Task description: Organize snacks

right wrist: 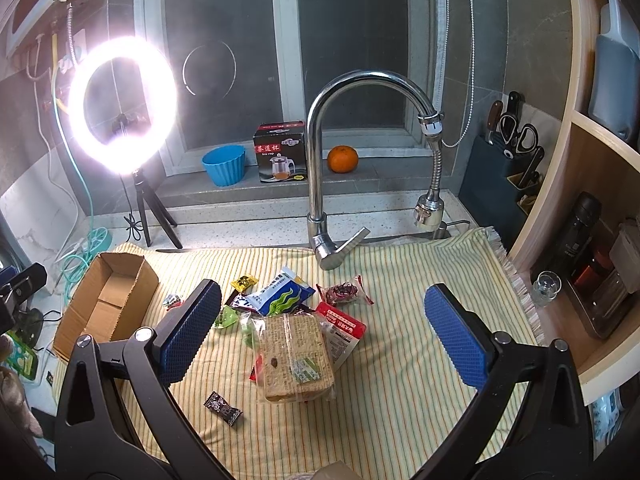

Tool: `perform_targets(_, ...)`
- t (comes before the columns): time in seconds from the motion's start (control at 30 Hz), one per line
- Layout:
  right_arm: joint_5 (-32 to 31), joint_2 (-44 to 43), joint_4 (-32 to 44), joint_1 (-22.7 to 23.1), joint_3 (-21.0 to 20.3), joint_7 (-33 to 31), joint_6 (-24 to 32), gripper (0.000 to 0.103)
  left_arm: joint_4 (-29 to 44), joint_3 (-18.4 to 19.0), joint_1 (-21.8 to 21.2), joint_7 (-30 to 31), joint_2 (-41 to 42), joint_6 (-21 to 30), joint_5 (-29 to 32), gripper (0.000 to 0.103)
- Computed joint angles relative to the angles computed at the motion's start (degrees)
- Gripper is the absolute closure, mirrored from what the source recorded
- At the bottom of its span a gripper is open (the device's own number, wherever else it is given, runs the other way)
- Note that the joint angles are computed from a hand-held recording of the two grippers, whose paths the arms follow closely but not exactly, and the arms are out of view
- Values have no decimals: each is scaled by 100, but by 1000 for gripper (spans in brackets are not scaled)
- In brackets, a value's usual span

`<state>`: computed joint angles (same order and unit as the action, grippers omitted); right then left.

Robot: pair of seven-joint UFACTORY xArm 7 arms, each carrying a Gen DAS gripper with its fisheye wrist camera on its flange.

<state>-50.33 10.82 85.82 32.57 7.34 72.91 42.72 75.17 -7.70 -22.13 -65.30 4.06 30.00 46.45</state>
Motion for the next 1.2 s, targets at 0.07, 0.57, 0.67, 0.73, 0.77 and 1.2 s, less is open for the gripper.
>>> perform_targets(0.07,7,17,27,4,1,-12,17,0,3,4,0,4,7,-16,-8,0)
perform_targets(0.57,148,5,-138,-87,-55,-75,-128,0,-10,28,-34,218,119,-90,-265,0)
perform_targets(0.67,195,-52,-275,-158,-62,-59,-241,0,-8,35,-39,346,173,-116,-455,0)
perform_targets(0.73,204,-100,-387,-209,-64,-50,-323,0,-15,45,-45,424,206,-140,-591,0)
perform_targets(0.77,237,-110,-426,-241,-58,-65,-371,0,-14,47,-45,492,230,-158,-679,0)
perform_targets(1.2,1008,-123,-891,-557,-14,-672,-1020,6,22,21,-111,1739,630,-457,-2236,13)
